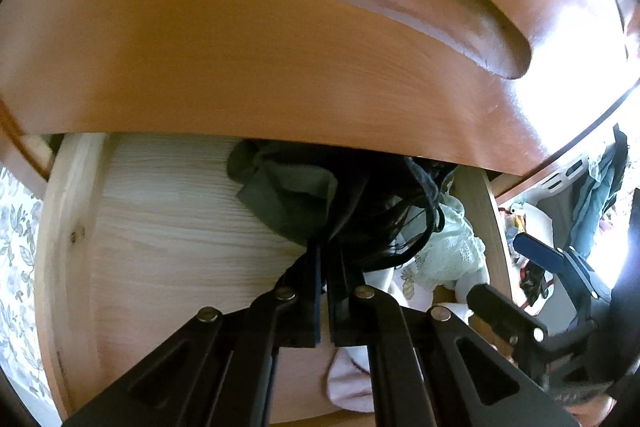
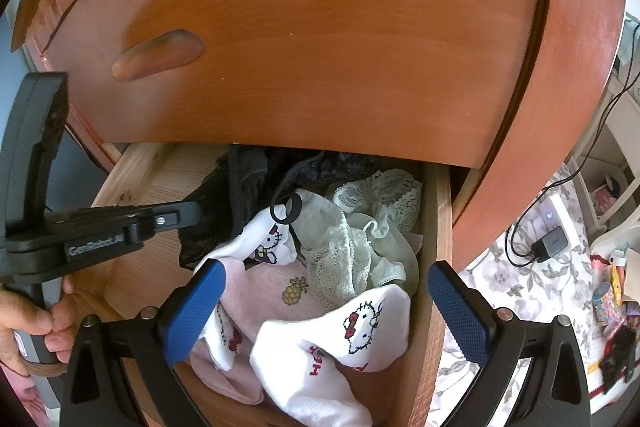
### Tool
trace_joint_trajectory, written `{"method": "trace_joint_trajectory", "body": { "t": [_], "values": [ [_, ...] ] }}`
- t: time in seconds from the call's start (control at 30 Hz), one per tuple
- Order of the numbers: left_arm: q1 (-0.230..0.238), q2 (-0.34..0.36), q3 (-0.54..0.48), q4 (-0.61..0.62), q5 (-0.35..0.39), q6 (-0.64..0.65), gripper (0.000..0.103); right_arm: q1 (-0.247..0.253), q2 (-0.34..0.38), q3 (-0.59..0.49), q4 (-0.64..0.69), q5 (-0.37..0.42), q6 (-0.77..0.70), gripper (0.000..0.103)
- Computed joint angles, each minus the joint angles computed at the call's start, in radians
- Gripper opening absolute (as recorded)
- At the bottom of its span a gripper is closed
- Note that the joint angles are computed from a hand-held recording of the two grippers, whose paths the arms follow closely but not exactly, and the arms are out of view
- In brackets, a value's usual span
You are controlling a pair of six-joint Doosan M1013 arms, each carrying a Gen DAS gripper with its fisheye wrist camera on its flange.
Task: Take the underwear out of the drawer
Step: 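Reach both open grippers into the drawer over the remaining clothes, then grasp the black cloth with the left gripper while the right grasps the white Hello Kitty cloth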
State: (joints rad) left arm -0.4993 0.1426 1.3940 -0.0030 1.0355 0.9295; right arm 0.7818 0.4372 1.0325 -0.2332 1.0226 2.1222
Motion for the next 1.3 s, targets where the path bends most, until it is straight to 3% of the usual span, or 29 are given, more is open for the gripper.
{"method": "trace_joint_trajectory", "body": {
  "t": [0.37, 0.6, 0.77, 0.8, 0.83, 0.9, 0.93, 0.97, 1.17, 1.3],
  "values": [
    [-0.018, -0.045, 0.073, 0.055, -0.082, -0.082, 0.001, 0.001, 0.006, -0.012, -0.007, 0.026, 0.013, 0.102],
    [-0.013, -0.025, 0.045, 0.005, -0.065, 0.015, 0.001, -0.001, 0.029, -0.053, 0.005, 0.080, -0.019, 0.102],
    [-0.002, 0.009, 0.000, -0.022, -0.035, 0.054, 0.002, 0.002, 0.068, -0.109, 0.013, 0.152, -0.065, 0.076],
    [-0.002, 0.015, -0.007, -0.013, -0.021, 0.046, 0.007, 0.002, 0.069, -0.112, 0.020, 0.156, -0.075, 0.076],
    [-0.002, 0.022, -0.015, -0.005, -0.002, 0.037, 0.017, 0.002, 0.071, -0.115, 0.021, 0.160, -0.079, 0.075],
    [0.007, 0.032, -0.024, -0.031, 0.013, 0.035, 0.036, 0.003, 0.075, -0.121, 0.022, 0.175, -0.086, 0.068],
    [0.010, 0.034, -0.026, -0.036, 0.012, 0.037, 0.039, 0.002, 0.075, -0.121, 0.028, 0.182, -0.089, 0.061],
    [0.010, 0.039, -0.033, -0.031, 0.018, 0.037, 0.039, -0.001, 0.078, -0.124, 0.044, 0.195, -0.094, 0.053],
    [0.014, 0.077, -0.071, -0.033, 0.082, 0.019, 0.040, -0.002, 0.077, -0.111, 0.054, 0.203, -0.114, 0.030],
    [0.033, 0.101, -0.092, -0.080, 0.106, 0.044, 0.040, -0.003, 0.070, -0.098, 0.055, 0.189, -0.110, 0.029]
  ]
}}
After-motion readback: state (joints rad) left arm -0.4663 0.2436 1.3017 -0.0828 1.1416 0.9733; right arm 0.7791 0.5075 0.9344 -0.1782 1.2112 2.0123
